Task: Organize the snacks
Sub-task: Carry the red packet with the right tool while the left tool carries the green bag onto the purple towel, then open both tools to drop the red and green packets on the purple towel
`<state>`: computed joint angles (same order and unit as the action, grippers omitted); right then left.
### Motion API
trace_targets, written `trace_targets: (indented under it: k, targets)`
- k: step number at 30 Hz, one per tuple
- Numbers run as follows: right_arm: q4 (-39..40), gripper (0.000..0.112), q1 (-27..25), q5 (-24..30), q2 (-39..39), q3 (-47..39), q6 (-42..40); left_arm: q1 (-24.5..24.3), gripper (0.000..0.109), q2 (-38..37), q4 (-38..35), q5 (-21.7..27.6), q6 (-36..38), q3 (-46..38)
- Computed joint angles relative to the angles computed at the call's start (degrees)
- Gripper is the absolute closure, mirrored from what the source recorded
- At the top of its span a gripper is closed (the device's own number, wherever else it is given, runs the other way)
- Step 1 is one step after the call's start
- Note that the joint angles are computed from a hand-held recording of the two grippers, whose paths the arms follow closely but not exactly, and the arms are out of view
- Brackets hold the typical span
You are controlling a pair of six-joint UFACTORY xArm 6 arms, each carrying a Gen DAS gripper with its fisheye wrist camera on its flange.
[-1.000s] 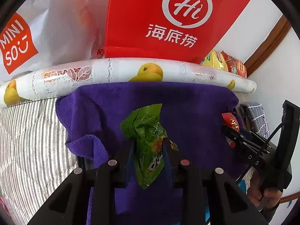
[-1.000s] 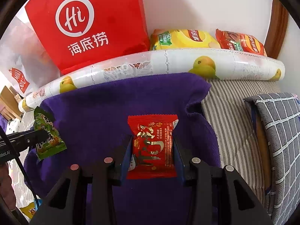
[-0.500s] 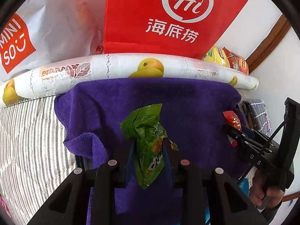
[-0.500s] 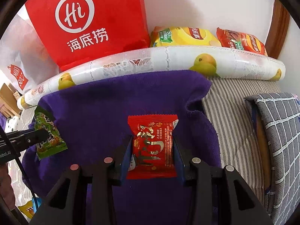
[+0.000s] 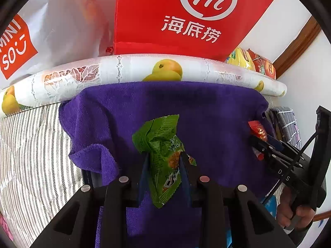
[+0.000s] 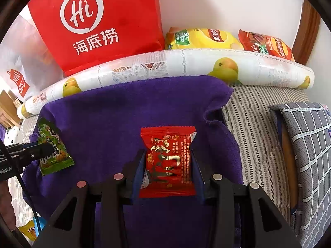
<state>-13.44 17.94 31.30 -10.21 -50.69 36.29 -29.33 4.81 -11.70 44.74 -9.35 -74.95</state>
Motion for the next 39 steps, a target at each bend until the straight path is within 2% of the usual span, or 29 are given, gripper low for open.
trace_targets:
  k: [4,9,11,13,16,20,27,36,39]
  targets:
    - [-0.31,0.058,0.03,-0.13,-0.45,0.27,0.15,0.09,0.08,0.1,-0.45,0.29,0.19,-0.08]
    - [-1.94,0.052,-0.01,-1.32,-1.83,1.11,0.65,0.12,0.08,0.26,-1.73,0.51,1.2,-0.41]
    - [-2.72,0.05,0.01,-1.71,-2.7,1.46,1.15,0.34,0.072,0.43,-3.73,1.55,2.56,-1.04]
    - [-3.3,0.049,0.01,-1.94,-3.81,1.8,1.8,0.36,0.048,0.06,-4.7,1.57,3.11,-1.05]
    - [-2.88,0.044,0.04,-2.4,-6.0,2.84,2.85,0.08,0.046,-1.49,-3.87,0.36,2.8,-0.24]
    - [-2.69,0.044,0.75,-2.35,-8.81,3.62,4.34,0.02,0.044,-3.84,-3.61,0.09,2.98,0.52]
    - [-10.03,0.036,4.33,3.39,-15.66,3.71,11.22,-0.4,0.044,-9.23,-2.83,-1.1,3.79,2.4]
    - [-20.31,0.036,11.41,12.28,-25.82,5.54,21.42,-2.5,0.044,-16.6,0.92,-3.61,1.85,5.83]
    - [-20.86,0.036,13.74,15.99,-28.07,5.87,22.74,-3.24,0.044,-20.04,1.56,-4.24,1.67,8.91]
